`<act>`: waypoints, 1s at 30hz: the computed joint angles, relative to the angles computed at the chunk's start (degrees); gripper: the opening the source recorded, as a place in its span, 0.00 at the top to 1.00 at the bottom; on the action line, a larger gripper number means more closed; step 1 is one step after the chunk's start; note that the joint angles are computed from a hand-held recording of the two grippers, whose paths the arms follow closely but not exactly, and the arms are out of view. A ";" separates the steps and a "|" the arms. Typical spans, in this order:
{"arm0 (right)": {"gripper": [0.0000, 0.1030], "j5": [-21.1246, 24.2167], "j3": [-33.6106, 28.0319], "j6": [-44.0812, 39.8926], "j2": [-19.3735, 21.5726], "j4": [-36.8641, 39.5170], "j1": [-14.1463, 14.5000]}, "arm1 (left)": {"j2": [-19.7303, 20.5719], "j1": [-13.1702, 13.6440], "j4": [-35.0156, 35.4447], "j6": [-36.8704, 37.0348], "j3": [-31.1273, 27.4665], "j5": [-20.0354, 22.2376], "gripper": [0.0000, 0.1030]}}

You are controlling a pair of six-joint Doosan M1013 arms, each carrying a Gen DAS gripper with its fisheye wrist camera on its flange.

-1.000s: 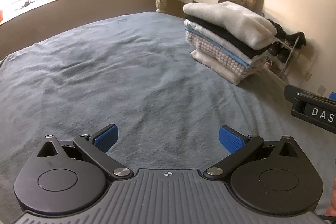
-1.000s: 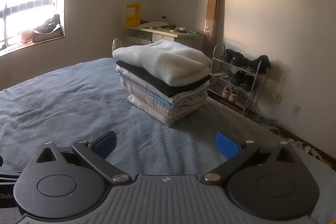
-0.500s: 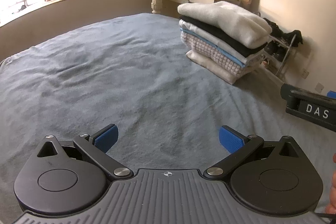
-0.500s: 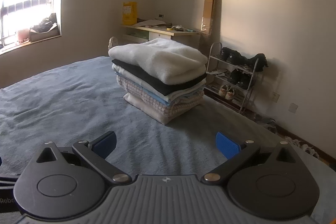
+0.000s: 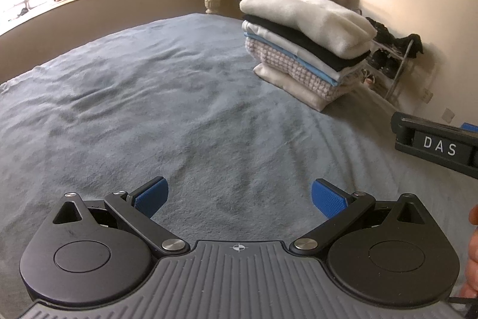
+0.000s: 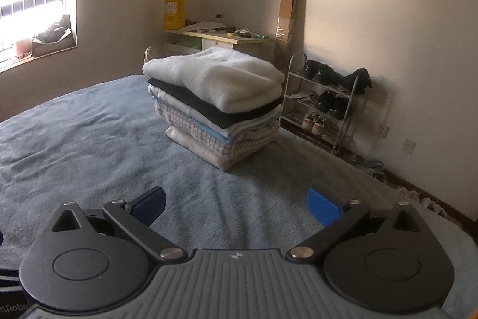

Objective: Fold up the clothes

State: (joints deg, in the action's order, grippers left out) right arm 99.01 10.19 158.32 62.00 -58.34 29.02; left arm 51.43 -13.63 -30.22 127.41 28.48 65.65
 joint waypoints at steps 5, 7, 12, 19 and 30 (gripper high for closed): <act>0.00 0.06 -0.12 -0.12 0.04 0.18 -0.08 | 0.51 -0.03 0.47 -1.09 -1.03 0.94 0.00; 0.00 0.36 -0.69 -0.20 0.29 0.18 -0.06 | 0.58 -0.03 0.54 -1.25 -1.18 1.21 0.00; 0.00 0.68 -1.35 -0.44 0.63 0.15 -0.06 | 0.42 -0.06 0.59 -1.13 -0.91 1.02 0.00; 0.00 1.09 -1.94 -0.72 0.93 0.37 -0.11 | 0.04 -0.12 0.88 -0.92 -0.18 0.67 0.00; 0.00 1.19 -1.83 -1.11 0.90 0.87 -0.14 | 0.15 -0.19 1.48 -1.49 -0.53 0.74 0.00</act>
